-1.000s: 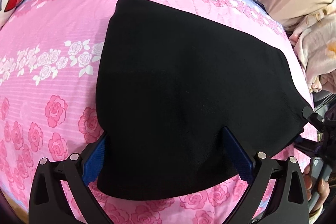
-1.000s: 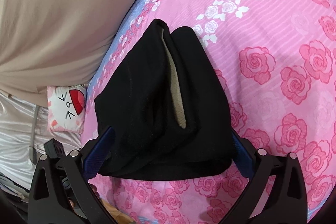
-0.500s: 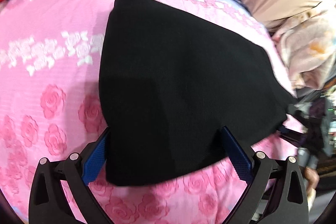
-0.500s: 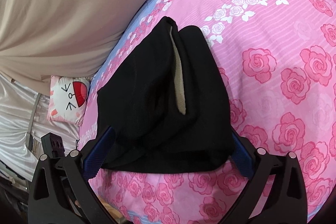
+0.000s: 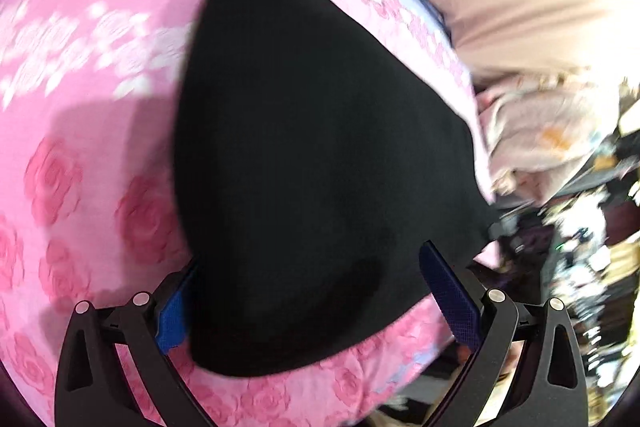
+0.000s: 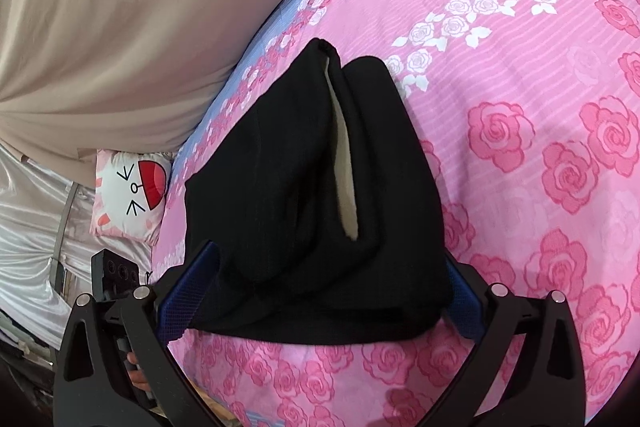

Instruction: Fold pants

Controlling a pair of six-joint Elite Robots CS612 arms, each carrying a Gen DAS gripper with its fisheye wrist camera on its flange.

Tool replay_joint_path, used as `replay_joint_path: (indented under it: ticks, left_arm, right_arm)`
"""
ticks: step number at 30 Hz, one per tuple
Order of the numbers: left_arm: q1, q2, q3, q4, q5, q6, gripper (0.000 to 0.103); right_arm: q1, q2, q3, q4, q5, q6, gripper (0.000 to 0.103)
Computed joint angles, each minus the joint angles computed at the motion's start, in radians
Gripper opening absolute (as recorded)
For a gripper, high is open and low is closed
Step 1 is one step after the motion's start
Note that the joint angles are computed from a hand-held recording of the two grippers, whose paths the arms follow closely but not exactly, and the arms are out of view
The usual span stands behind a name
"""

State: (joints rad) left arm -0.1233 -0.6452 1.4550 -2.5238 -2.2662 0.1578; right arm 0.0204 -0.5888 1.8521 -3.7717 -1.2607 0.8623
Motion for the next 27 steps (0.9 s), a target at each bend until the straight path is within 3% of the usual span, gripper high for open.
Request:
replay_joint_path:
  ticks: [4, 7, 10, 14, 17, 20, 23, 27]
  left_arm:
    - [-0.052, -0.030, 0.056, -0.103, 0.173, 0.050, 0.097]
    - [-0.074, -0.038, 0.082, -0.177, 0.250, 0.053, 0.097]
    - [-0.068, -0.035, 0.084, -0.199, 0.239, 0.034, 0.097]
    - [-0.053, -0.018, 0.060, -0.211, 0.173, -0.032, 0.080]
    - [-0.050, -0.020, 0.065, -0.220, 0.174, -0.003, 0.069]
    - [-0.055, -0.038, 0.091, -0.247, 0.171, -0.003, 0.047]
    - [-0.075, -0.058, 0.126, -0.321, 0.224, 0.022, 0.039]
    - [-0.095, -0.071, 0.149, -0.386, 0.293, 0.031, 0.035]
  right_arm:
    - [0.010, 0.004, -0.020, 0.016, -0.032, -0.045, 0.098]
    - [0.023, 0.011, -0.038, 0.024, -0.082, -0.072, 0.098]
    - [0.027, 0.013, -0.046, 0.034, -0.115, -0.083, 0.087]
    - [0.002, 0.034, -0.037, -0.038, -0.061, -0.032, 0.061]
    - [0.004, 0.035, -0.039, -0.038, -0.054, -0.044, 0.055]
    - [0.008, 0.037, -0.034, -0.071, -0.050, -0.025, 0.047]
    - [0.021, 0.029, -0.028, -0.084, -0.084, -0.041, 0.043]
    - [0.028, 0.021, -0.025, -0.105, -0.105, -0.048, 0.042]
